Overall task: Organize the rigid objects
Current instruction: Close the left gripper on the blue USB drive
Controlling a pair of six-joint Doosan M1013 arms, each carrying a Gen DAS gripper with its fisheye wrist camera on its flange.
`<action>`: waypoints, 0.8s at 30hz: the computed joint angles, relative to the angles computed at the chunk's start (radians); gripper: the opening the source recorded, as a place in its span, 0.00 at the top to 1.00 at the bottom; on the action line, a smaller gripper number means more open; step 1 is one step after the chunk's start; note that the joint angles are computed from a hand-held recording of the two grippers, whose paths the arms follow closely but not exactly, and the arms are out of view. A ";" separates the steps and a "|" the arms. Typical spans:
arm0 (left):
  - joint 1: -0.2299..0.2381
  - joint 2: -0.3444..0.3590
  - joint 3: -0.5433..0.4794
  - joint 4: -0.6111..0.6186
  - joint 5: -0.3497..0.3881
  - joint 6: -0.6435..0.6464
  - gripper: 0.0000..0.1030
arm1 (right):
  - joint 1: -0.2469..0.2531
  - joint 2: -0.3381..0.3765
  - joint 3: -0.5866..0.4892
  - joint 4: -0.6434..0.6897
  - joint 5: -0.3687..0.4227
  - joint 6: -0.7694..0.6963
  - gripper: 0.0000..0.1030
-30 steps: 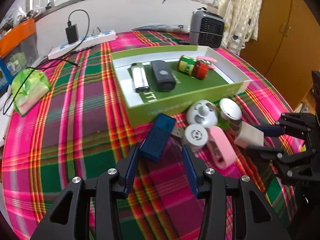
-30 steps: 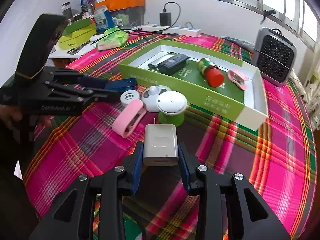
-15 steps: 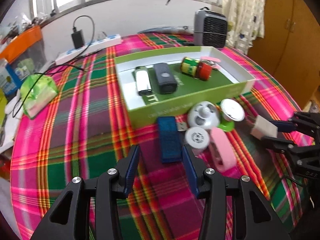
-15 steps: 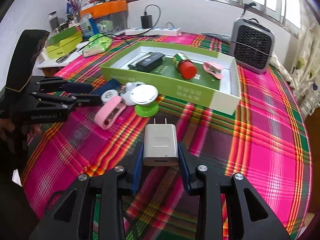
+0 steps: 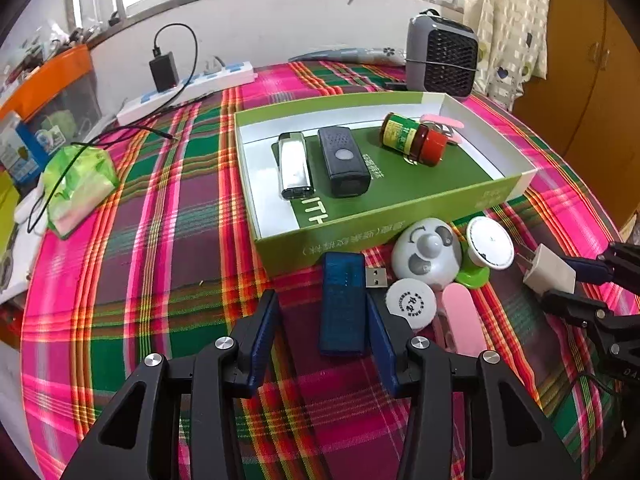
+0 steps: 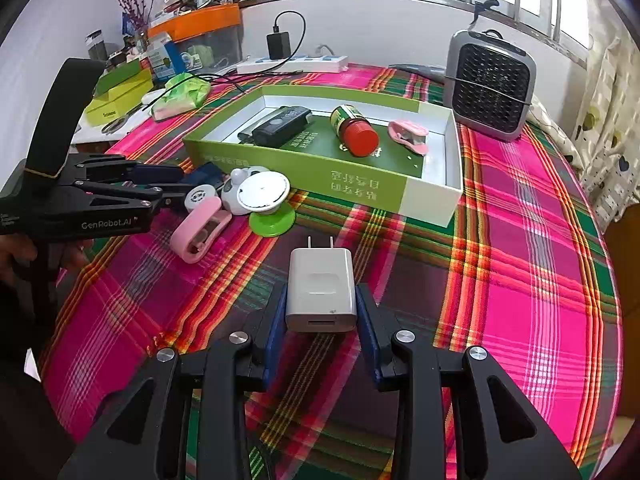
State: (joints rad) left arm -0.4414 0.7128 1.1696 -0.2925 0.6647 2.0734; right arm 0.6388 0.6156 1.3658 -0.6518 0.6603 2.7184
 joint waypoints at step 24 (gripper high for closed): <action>-0.010 -0.008 0.016 0.036 -0.032 -0.007 0.71 | -0.006 0.019 -0.034 0.034 0.042 -0.064 0.66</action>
